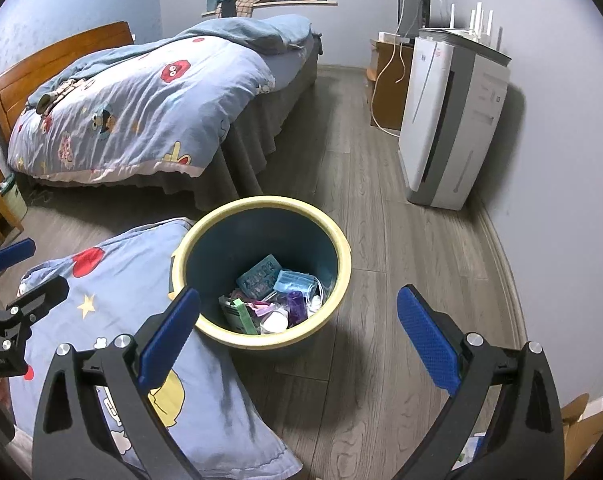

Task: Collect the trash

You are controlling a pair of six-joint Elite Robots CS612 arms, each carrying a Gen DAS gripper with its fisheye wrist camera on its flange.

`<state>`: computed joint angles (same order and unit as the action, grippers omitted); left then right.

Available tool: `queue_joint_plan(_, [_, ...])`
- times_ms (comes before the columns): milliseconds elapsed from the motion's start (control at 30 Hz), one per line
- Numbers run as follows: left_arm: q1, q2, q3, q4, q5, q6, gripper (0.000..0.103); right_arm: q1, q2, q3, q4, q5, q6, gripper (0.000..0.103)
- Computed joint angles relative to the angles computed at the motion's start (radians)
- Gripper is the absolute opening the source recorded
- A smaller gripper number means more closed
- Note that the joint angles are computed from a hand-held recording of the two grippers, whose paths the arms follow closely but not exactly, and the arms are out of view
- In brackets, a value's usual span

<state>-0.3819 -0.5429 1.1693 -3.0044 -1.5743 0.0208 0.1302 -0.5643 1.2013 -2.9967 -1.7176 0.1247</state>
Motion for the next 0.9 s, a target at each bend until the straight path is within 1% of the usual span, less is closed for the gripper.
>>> queue_joint_plan(900, [-0.003,0.000,0.002,-0.007,0.009,0.005,0.098,0.000,0.003,-0.003,0.012,-0.003,0.008,0.097])
